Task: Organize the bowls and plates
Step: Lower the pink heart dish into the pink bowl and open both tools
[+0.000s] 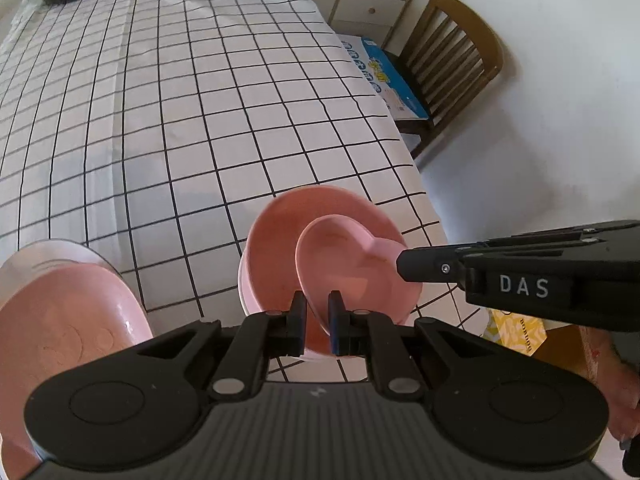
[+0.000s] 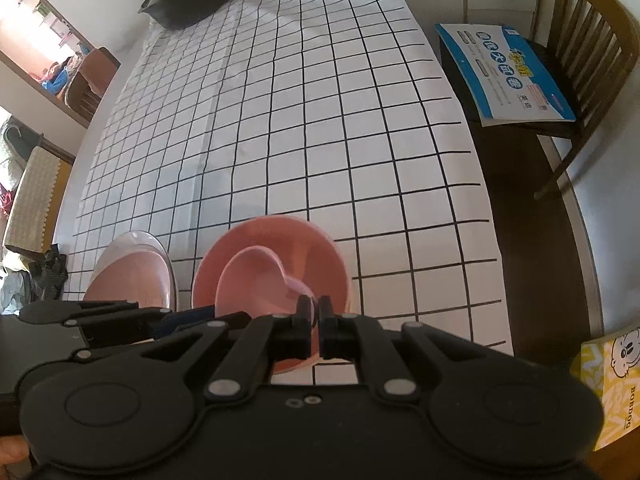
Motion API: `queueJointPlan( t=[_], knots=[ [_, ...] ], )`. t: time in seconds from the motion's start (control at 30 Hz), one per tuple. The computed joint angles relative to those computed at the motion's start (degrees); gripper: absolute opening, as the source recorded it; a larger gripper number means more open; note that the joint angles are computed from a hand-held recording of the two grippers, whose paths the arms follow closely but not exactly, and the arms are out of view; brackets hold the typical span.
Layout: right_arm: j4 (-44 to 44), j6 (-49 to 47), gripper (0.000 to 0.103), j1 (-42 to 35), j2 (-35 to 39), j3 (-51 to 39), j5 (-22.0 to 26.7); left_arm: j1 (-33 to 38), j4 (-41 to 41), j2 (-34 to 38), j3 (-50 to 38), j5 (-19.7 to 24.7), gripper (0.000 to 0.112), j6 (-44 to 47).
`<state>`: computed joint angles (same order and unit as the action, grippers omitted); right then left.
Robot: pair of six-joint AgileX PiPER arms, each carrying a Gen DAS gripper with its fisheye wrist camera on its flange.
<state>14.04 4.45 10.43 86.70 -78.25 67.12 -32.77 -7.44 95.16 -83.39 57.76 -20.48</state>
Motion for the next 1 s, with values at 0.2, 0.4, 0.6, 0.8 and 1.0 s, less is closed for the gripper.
queueJointPlan(
  t=[0.2, 0.4, 0.6, 0.8, 1.0],
  knots=[
    [-0.6, 0.6, 0.002, 0.9, 0.5, 0.9, -1.4, 0.4, 0.7, 1.1, 0.0, -0.4, 0.011, 0.2],
    [-0.7, 0.7, 0.002, 1.2, 1.4, 0.8, -1.7, 0.8, 0.8, 2.1, -0.9, 0.0, 0.011, 0.5],
    [-0.8, 0.6, 0.004, 1.2, 2.4, 0.5, -1.7, 2.1, -1.3, 3.9, -1.9, 0.5, 0.011, 1.5],
    [-0.5, 0.3, 0.01, 1.4, 3.4, -0.7, -1.1, 2.5, -1.7, 5.6, -3.5, 1.7, 0.011, 2.2],
    [-0.5, 0.7, 0.014, 1.4, 3.9, -2.2, 0.5, 2.5, -0.8, 7.4, -6.2, 3.6, 0.011, 1.9]
  ],
)
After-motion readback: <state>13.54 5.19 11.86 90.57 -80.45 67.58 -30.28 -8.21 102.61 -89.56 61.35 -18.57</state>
